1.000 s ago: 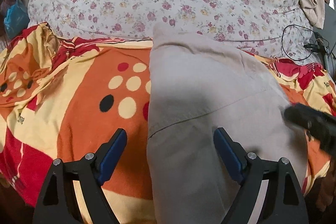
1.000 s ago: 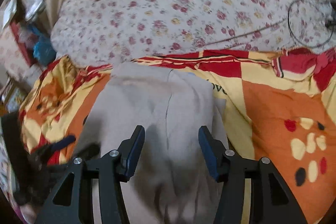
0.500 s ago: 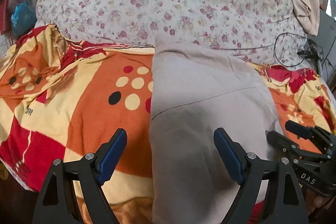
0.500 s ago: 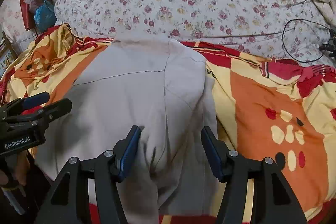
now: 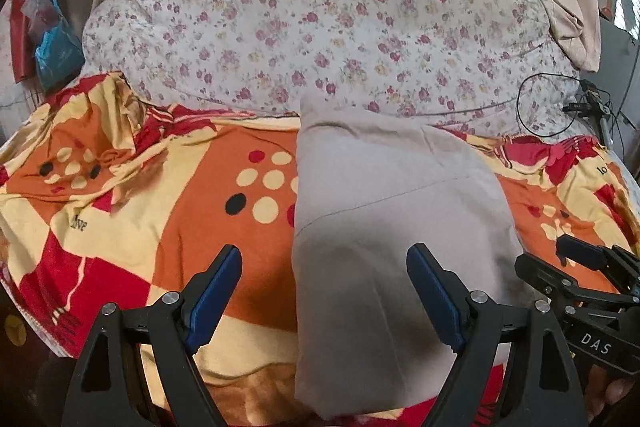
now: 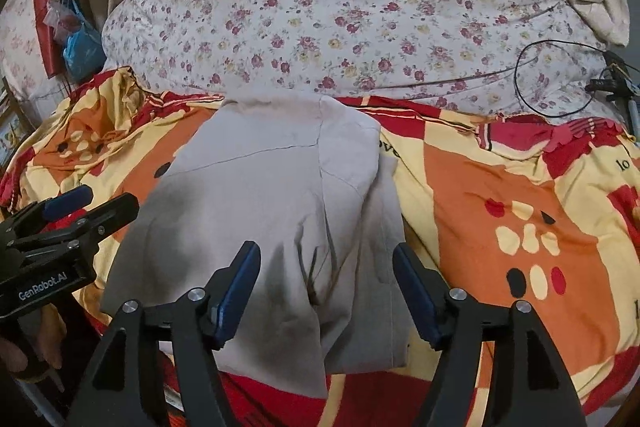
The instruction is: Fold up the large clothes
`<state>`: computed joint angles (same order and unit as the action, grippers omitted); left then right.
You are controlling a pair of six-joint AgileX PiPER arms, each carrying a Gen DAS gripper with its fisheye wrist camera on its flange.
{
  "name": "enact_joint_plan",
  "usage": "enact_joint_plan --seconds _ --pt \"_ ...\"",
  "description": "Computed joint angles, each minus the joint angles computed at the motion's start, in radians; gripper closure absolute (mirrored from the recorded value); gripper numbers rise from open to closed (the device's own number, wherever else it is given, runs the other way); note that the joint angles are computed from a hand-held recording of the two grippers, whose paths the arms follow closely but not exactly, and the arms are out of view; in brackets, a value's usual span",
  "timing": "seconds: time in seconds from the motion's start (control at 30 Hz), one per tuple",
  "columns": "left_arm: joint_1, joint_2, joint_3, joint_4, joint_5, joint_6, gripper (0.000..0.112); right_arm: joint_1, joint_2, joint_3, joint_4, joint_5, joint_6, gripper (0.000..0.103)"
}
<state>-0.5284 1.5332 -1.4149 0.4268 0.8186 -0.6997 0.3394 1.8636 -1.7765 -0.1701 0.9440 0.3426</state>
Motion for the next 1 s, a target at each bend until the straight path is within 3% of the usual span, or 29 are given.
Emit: enact_joint_plan --seconds 0.37,1.0 --pt "0.005 -0.038 0.059 0.036 -0.035 -0.027 0.027 0.004 0.006 -0.004 0.0 0.001 0.009 0.027" --pt "0.006 -0.026 0.061 0.093 -0.03 -0.059 0.027 0.009 0.033 -0.02 0.006 -0.001 0.007 0.027"
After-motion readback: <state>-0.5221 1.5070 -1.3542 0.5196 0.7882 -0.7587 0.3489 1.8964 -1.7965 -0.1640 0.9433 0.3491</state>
